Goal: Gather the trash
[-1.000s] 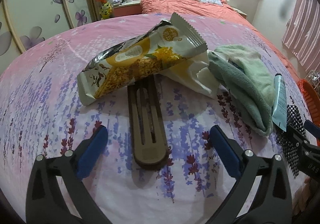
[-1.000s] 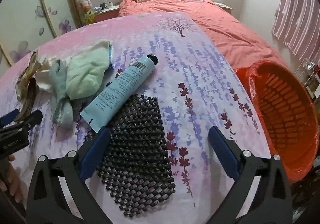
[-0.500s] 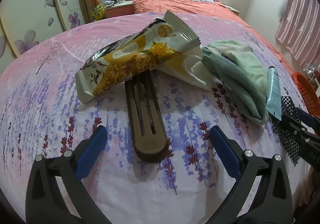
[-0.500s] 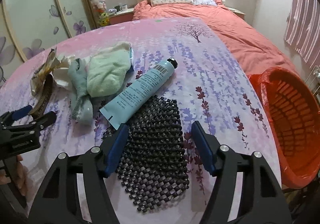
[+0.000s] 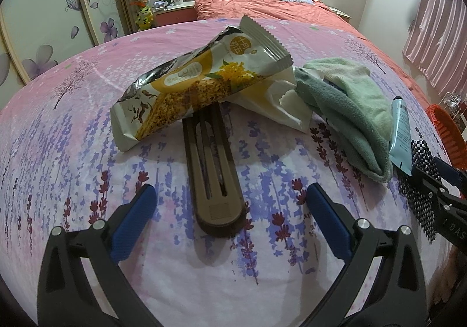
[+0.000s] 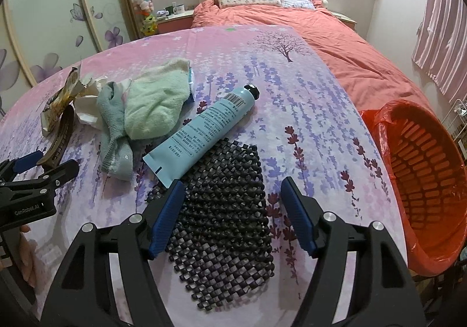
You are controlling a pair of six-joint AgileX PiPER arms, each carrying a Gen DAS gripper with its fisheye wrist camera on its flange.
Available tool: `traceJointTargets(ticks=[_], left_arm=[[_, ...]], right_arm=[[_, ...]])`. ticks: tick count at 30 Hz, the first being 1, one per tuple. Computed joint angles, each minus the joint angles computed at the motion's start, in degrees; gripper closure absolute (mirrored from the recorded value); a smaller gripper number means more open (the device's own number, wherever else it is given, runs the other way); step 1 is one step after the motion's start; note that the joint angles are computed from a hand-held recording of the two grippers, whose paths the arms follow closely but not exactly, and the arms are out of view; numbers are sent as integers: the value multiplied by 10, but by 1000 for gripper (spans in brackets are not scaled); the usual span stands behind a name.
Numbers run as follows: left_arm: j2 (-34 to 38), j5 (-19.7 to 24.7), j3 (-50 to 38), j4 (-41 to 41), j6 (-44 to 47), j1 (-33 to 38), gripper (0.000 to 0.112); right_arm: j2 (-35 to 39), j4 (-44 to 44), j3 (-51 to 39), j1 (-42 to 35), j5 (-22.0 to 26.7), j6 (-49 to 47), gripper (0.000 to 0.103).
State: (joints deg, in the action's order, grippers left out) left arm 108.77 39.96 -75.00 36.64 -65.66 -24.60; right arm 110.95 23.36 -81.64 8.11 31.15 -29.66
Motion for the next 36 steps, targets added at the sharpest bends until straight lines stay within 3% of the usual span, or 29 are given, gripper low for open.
traceJointTargets(ticks=[14, 20, 22, 23, 25, 26, 27, 29, 31, 33, 36], left_arm=[[0, 1, 0, 0, 1, 0, 13], [0, 1, -1, 0, 1, 0, 13], [-1, 1, 0, 1, 0, -1, 13], [0, 1, -1, -1, 1, 0, 13], [-1, -1, 0, -1, 1, 0, 13], [-5, -5, 5, 1, -2, 0, 13], [-13, -15, 14, 3, -5, 1, 13], [-34, -51, 44, 10, -17, 9, 13], [-41, -57, 51, 16, -26, 13, 14], [-40, -60, 45, 4, -11, 19, 28], [-24, -43, 18, -8, 10, 20, 39]], right_arm=[[4, 4, -4, 0, 5, -10, 28], [4, 153, -2, -38, 65, -133, 23], [-3, 150, 11, -31, 51, -143, 23], [-6, 125, 15, -21, 39, -130, 26], [-17, 89, 29, -8, 14, -120, 71], [-19, 105, 29, -10, 27, -145, 85], [-18, 117, 21, -16, 54, -158, 91], [-26, 99, 24, -18, 54, -147, 92], [-31, 124, 29, -30, 63, -179, 92], [-30, 140, 27, -40, 68, -194, 92], [-23, 157, 21, -53, 78, -203, 92]])
